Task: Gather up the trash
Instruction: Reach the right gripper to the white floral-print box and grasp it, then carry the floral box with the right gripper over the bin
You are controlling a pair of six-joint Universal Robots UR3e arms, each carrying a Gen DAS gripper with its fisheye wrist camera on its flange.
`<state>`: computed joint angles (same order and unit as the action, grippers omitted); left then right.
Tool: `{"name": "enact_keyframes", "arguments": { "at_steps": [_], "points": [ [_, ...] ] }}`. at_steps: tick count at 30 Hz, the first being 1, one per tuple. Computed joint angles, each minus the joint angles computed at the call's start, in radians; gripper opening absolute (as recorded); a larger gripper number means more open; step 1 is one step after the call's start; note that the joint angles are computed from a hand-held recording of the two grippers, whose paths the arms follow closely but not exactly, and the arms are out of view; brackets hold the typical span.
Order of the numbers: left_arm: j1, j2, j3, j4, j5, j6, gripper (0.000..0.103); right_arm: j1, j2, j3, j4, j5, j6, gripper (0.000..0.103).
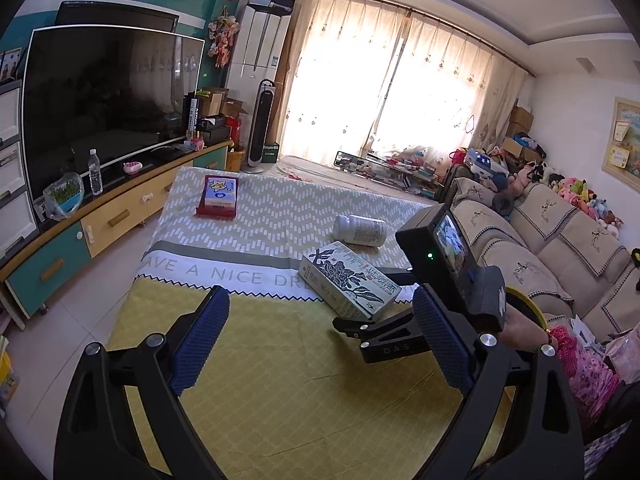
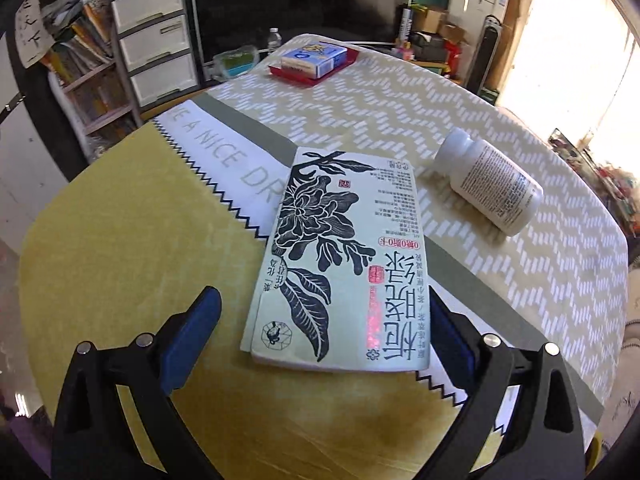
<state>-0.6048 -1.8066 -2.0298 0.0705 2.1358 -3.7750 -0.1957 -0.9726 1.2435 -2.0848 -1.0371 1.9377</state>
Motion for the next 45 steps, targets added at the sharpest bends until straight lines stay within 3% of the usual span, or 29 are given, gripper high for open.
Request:
{"name": "enact_keyframes", "arguments": {
  "at_steps": [5,9,23,34,40,45],
  "points": [
    [0.006,0.007,-0.022,0.010,-0.007,-0.013,0.092,0.005,0.001,0.041,-0.083,0.009,0.059,0.089],
    [0.018,0.004,-0.026,0.015,-0.026,-0.015,0.092,0.003,0.009,0.024,-0.071,0.024,0.092,0.069],
    [0.053,-0.030,0.006,0.019,-0.084,0.021,0.092,-0.138,-0.154,0.188,-0.006,0.108,0.014,0.068],
    [0.035,-0.156,0.209,-0.069,-0.138,0.068,0.092,-0.363,-0.188,0.223,-0.047,0.161,0.033,0.068],
    [0.012,-0.253,0.370,-0.144,-0.166,0.095,0.092,-0.505,-0.066,0.083,-0.101,0.175,0.184,0.068],
    [-0.004,-0.327,0.499,-0.212,-0.186,0.118,0.092,-0.582,0.154,-0.175,-0.190,0.079,0.410,0.068]
  ]
}}
